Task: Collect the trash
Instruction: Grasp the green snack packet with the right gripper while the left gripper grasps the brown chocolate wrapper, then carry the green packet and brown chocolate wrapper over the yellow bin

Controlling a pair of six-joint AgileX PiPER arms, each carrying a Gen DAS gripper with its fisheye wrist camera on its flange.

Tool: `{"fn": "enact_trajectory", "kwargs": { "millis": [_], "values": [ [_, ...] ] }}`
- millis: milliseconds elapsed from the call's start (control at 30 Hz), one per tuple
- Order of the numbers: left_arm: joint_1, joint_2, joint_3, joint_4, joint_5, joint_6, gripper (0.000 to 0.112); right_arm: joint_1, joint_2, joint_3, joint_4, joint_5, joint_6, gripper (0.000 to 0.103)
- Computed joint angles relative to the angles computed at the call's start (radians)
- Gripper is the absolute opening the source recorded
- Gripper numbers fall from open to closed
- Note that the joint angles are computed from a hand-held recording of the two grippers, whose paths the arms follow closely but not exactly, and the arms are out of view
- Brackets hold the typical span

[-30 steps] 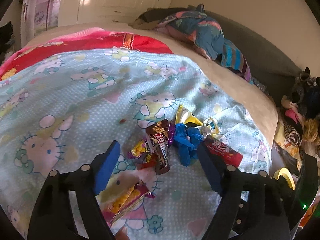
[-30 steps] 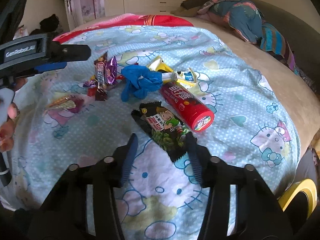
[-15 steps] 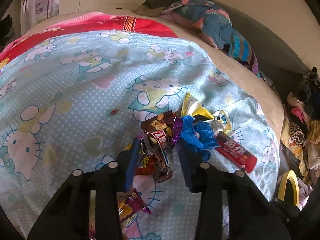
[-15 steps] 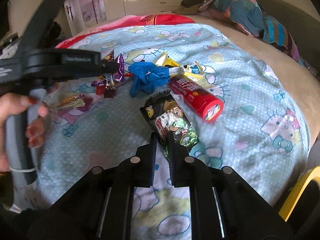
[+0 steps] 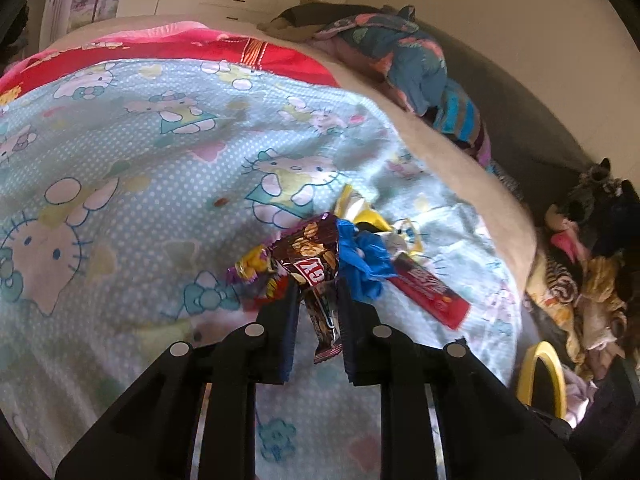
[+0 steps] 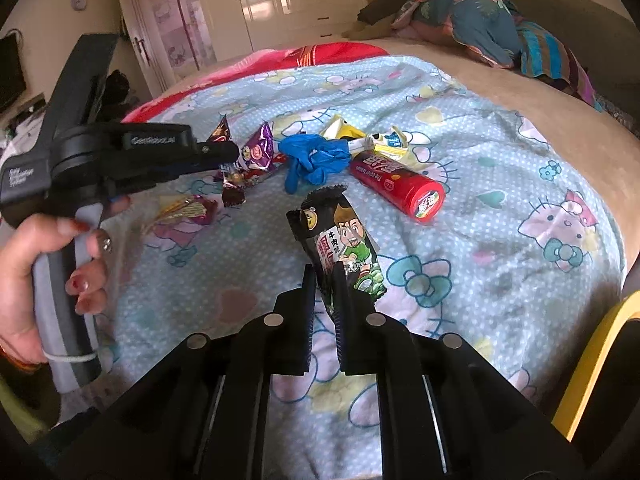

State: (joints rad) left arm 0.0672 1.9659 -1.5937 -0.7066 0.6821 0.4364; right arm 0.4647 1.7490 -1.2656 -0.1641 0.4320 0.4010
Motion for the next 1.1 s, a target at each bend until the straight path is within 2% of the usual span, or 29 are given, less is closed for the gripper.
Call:
{"fn": "enact_trajectory", "kwargs": {
  "millis": [233,600,1100],
  "values": [
    [0.025,-0.111,0.109,-0.121,-0.025,0.132,0.017,0.001,-0.066,0.061,0.054,-0.029,-0.027,0.005],
    [0.049,-0.229,0.174,-0.228,0.014,0.246,0.017,0.005,-0.142,0.105,0.076,-0.038,-0.029,0.005],
    [-0.009,-0.322,0.224,-0.248,0.030,0.296,0.017,-0.006,-0.258,0.161,-0.003,-0.027,0.054,0.005]
  ]
}}
